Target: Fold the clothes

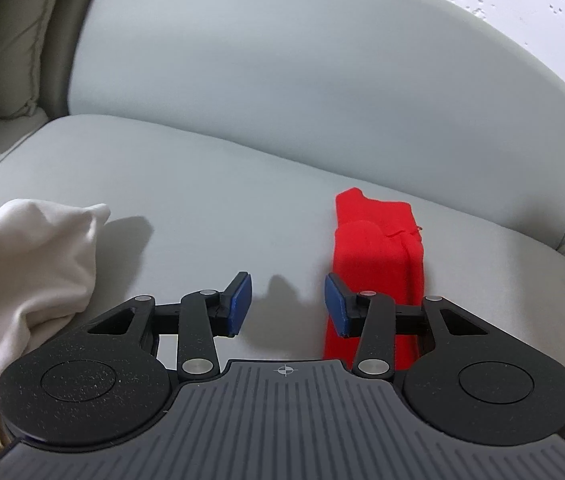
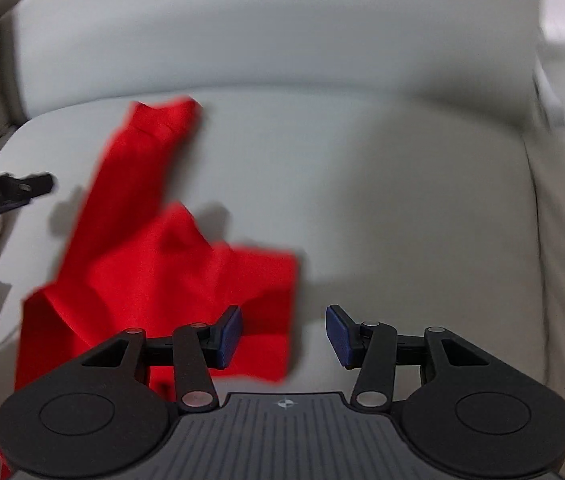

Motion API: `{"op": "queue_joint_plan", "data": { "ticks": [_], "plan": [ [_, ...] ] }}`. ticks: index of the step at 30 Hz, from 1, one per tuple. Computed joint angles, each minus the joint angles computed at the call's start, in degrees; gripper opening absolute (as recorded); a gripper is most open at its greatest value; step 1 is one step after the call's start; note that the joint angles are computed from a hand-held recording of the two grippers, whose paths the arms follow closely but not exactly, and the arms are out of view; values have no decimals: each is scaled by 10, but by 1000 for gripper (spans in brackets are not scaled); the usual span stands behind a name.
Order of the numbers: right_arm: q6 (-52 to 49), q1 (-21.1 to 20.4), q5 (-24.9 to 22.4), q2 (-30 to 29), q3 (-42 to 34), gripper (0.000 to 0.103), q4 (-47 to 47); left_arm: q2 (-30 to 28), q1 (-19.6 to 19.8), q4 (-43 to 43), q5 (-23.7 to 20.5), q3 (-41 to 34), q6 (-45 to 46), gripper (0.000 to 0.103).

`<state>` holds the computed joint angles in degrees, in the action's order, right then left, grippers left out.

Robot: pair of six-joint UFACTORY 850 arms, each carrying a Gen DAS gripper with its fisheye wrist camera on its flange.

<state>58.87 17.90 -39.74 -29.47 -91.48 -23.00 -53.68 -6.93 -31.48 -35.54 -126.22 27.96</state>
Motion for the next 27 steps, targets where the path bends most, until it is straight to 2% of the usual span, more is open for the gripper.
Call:
{"op": "queue_joint_plan", "data": {
  "ticks": [4,7,9,11,14,16,20,23,25,27],
  "plan": [
    [35,17,27,24,31,41,-65,-4,-1,12,3,-5,-4,46],
    [-67,36,36,41,47,40,-87,-5,0,12,1,-7,-5,46],
    [-117,38,34,48,56,40,-64,-5,-1,13,0,-8,-5,46],
    [-135,40,37,57,73,40,-58,-5,-1,15,-1,-8,-4,46],
    [-115,35,62,61,83,41,-36,-6,-2,19,-4,-11,-11,46],
    [-72,35,89,55,90,41,-70,-5,-3,24,0,-8,-10,46],
    [-68,53,63,46,76,40,-127,-5,-4,31,0,-9,-16,46],
    [5,58,51,49,79,41,-169,-7,-4,35,-3,-12,-22,46],
    [27,46,62,51,80,42,-127,-8,-4,37,-4,-14,-26,46],
    [126,31,110,75,106,44,-59,-9,-4,35,-4,-16,-25,46]
  ]
}}
